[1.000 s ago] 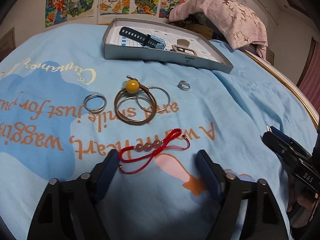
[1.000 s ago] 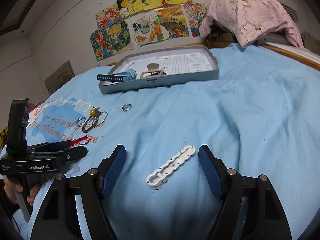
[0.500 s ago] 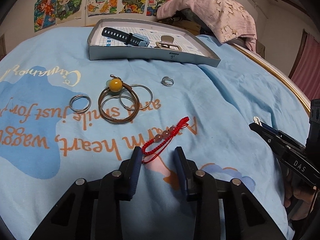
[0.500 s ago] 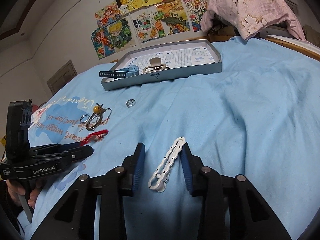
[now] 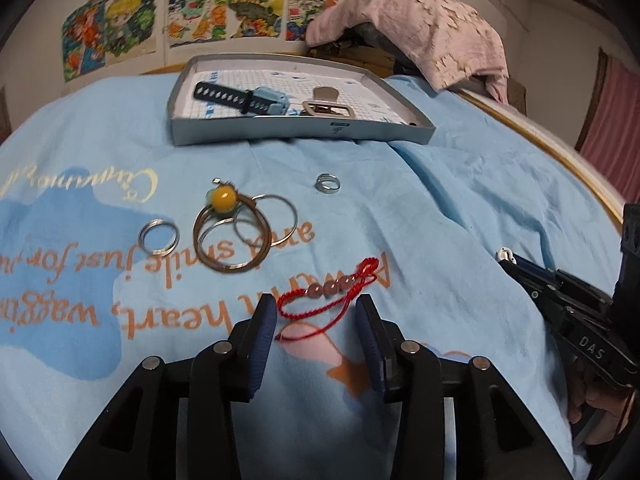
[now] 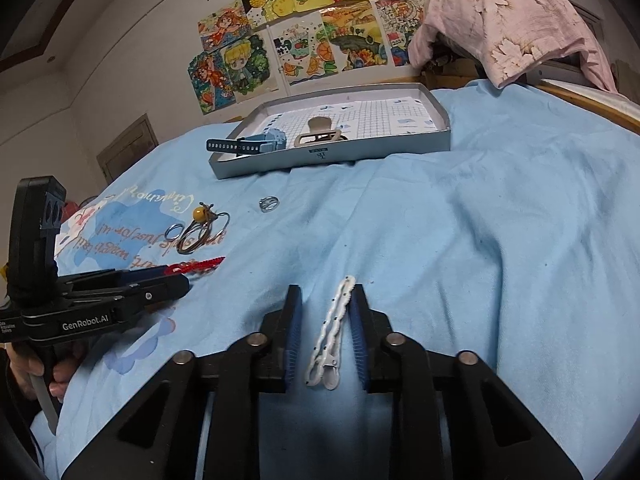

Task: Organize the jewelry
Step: 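Close the left tool on the red string bracelet while the right tool lifts the strip toward the tray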

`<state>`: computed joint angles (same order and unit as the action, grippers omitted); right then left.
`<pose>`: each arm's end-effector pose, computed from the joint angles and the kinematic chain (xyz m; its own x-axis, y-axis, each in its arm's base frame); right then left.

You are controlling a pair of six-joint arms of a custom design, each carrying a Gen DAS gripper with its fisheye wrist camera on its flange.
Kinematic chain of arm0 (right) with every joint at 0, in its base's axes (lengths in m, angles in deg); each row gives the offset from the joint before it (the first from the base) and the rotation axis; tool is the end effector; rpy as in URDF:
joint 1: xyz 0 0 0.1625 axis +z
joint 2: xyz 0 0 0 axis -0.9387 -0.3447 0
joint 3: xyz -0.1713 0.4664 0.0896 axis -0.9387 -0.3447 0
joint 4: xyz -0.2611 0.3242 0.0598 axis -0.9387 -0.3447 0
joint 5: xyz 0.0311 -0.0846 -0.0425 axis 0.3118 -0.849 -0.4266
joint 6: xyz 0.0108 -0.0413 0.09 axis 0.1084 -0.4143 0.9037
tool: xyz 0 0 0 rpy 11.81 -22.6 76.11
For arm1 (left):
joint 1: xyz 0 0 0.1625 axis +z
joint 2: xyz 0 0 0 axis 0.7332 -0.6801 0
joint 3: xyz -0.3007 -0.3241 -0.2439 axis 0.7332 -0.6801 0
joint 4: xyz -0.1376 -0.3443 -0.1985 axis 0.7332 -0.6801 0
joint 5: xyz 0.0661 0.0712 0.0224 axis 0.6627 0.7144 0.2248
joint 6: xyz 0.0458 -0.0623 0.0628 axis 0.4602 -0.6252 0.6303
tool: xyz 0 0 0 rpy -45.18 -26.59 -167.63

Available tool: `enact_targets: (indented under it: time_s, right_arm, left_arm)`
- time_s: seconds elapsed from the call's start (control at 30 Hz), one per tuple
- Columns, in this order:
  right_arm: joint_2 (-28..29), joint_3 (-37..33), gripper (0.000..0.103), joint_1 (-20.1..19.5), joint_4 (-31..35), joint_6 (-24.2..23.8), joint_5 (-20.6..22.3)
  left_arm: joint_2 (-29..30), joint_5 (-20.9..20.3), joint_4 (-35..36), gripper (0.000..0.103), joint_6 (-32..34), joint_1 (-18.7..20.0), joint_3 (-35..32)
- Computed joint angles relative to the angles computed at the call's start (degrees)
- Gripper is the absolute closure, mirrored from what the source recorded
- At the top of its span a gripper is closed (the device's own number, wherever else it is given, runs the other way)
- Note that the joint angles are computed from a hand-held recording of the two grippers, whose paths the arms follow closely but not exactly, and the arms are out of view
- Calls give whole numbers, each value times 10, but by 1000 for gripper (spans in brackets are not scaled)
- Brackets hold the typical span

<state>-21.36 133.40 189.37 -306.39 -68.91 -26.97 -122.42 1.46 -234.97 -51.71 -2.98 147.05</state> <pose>0.3126 -0.3655 0.0327 -0.8413 -0.3310 0.4274 -0.5351 0.6221 -0.5715 -0.0786 -0.3703 0.3119 -0.7491 0.1217 -0.6511 0.5214 0.7146 -0.4664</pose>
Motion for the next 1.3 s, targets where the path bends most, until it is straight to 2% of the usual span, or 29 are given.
enact_targets:
  time_s: [0.17, 0.23, 0.27, 0.4, 0.47, 0.7, 0.87, 1.03, 1.1, 1.3]
  right_arm:
    - [2, 1, 92, 3, -8, -8, -7]
    - [4, 2, 95, 6, -11, -12, -9]
    - [4, 2, 98, 8, -13, -15, -9]
    - [7, -1, 98, 16, -18, -28, -16]
    - [6, 1, 98, 15, -19, -29, -12]
    - [-7, 15, 98, -5, -32, -17, 48]
    - [-30, 2, 98, -28, -4, 12, 101]
    - [-51, -60, 98, -40, 50, -2, 123]
    - [-49, -109, 98, -42, 87, -25, 118]
    - [-21, -244, 98, -60, 181, -41, 123]
  left_arm:
    - [25, 3, -8, 65, 26, 13, -11]
    - [26, 0, -18, 68, 32, 13, -9]
    - [26, -2, -21, 75, 35, 13, -7]
    - [24, -3, -27, 96, 39, 10, -3]
    - [22, -5, -32, 98, 43, 7, 0]
    - [8, -26, -64, 98, 69, -15, 8]
    - [13, -34, -84, 98, 74, -13, -24]
    - [65, -31, -148, 98, 115, 24, -92]
    - [91, -50, -163, 98, 129, 52, -131]
    - [167, -77, -166, 98, 167, 112, -235]
